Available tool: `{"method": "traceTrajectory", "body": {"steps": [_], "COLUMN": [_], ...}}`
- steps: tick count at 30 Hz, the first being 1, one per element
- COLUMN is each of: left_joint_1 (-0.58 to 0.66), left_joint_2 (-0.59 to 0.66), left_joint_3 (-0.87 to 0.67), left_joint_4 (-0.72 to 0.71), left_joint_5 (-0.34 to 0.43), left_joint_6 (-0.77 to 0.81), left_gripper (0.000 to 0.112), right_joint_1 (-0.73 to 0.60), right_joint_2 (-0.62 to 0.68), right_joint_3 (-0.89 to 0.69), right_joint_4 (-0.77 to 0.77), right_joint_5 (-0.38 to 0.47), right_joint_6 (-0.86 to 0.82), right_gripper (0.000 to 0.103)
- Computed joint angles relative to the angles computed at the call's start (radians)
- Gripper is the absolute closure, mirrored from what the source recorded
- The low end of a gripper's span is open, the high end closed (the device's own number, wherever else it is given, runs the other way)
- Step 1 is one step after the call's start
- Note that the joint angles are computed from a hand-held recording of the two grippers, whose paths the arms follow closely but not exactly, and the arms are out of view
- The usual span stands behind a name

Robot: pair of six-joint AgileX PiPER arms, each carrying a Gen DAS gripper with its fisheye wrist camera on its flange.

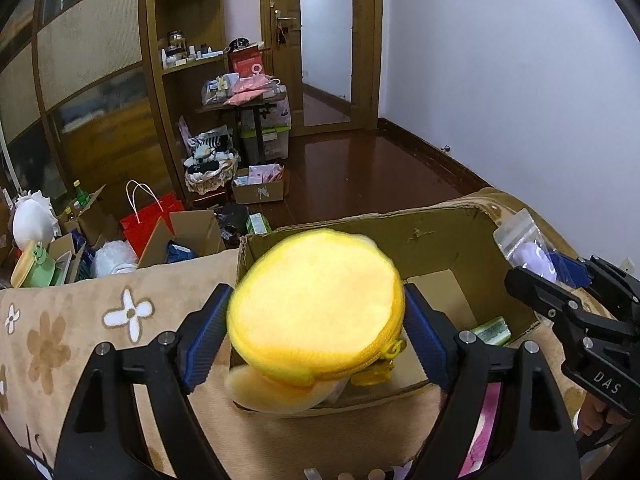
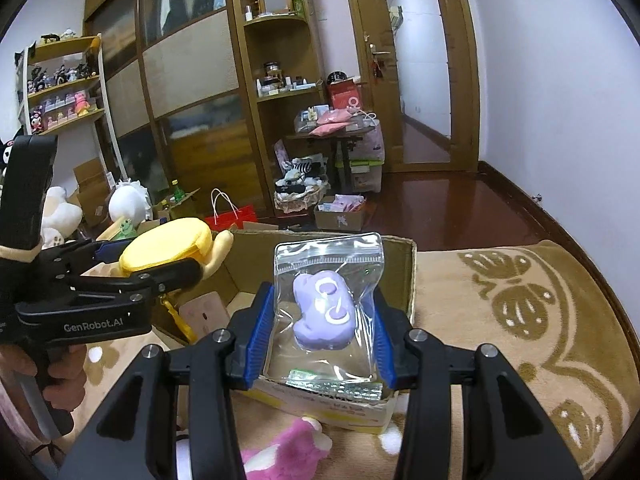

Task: Organize soft objects
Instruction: 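Carry both held items over the cardboard box and open both tools to release them, then withdraw both open tools from the box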

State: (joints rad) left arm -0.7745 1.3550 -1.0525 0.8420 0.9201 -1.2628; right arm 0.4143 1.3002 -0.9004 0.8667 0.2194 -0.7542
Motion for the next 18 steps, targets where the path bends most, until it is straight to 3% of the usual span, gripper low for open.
{"method": "traceTrajectory", "body": {"steps": [5,8,14,18], "left_joint_1": [-0.027,-0.026,-0.019,-0.062], "left_joint_2": [0.011,0.015,-0.011,-0.027], "left_joint_3": [-0.006,-0.009,0.003,0.004], "left_joint_4": [0.026,0.016,-0.014,-0.004], "left_joint_5": [0.037,0.051,0.060,0.117], "left_joint_6": [-0.004,0.003,0.019,0.022], "left_gripper": [0.018,0.018,0.018,0.018], "right_joint_1": [-0.005,-0.006,-0.021,-0.006], "right_joint_2": [0.011,0.009,-0.014,-0.060], "right_joint_3": [-0.005,0.002,0.028,0.056], "right_joint_4": [-0.010,0.045,0.120,-0.045], "right_joint_5": [0.011,0.000,-0.004,-0.048], "right_joint_6": [0.011,-0.032,-0.084,0.105], "right_gripper": [0.055,0.041,0.025,0.013]}}
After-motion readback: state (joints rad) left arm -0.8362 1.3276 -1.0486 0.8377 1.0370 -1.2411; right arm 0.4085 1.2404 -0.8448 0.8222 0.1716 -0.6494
